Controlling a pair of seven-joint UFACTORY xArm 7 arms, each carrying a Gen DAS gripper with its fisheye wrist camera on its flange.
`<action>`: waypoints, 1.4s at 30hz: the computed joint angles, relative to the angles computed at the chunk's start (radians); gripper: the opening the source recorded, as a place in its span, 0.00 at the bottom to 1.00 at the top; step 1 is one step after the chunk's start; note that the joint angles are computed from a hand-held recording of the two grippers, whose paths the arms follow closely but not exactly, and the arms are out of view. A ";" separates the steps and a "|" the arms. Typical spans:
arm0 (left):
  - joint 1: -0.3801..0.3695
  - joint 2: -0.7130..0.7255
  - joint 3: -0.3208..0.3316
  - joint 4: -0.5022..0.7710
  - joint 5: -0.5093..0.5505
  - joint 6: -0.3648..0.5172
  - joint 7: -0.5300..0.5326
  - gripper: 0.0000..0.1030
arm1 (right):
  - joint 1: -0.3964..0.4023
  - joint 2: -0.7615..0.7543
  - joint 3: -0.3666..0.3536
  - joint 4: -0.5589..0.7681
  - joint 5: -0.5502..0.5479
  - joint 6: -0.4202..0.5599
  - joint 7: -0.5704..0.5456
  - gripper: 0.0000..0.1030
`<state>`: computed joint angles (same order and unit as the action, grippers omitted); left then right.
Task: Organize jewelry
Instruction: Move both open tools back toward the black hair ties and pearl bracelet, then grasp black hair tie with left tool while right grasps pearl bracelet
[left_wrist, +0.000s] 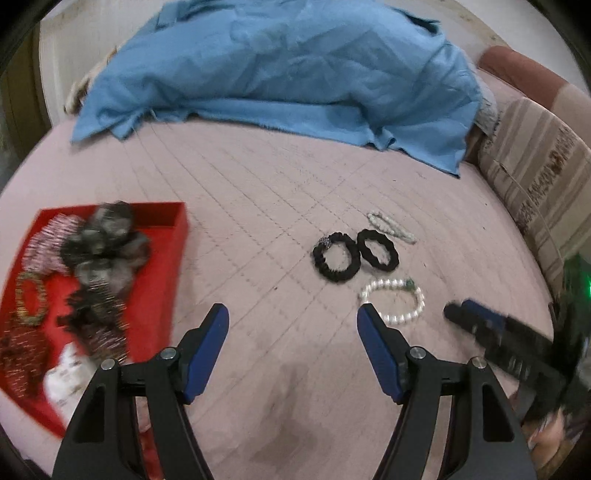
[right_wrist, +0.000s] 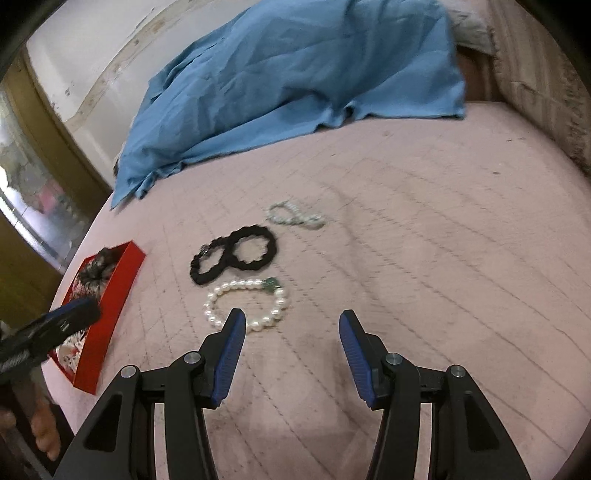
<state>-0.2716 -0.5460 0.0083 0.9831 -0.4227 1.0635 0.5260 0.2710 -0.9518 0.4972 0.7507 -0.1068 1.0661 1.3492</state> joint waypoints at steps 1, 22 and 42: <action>0.000 0.024 -0.008 0.010 -0.001 -0.005 -0.014 0.66 | 0.003 0.016 -0.007 -0.003 0.000 -0.016 -0.014 0.55; -0.054 0.201 -0.157 -0.011 0.178 -0.269 -0.142 0.44 | 0.023 0.212 -0.019 0.042 -0.076 -0.073 -0.123 0.12; -0.072 0.040 -0.030 0.038 -0.002 -0.030 -0.050 0.06 | 0.030 0.023 -0.070 -0.101 0.021 -0.284 0.005 0.10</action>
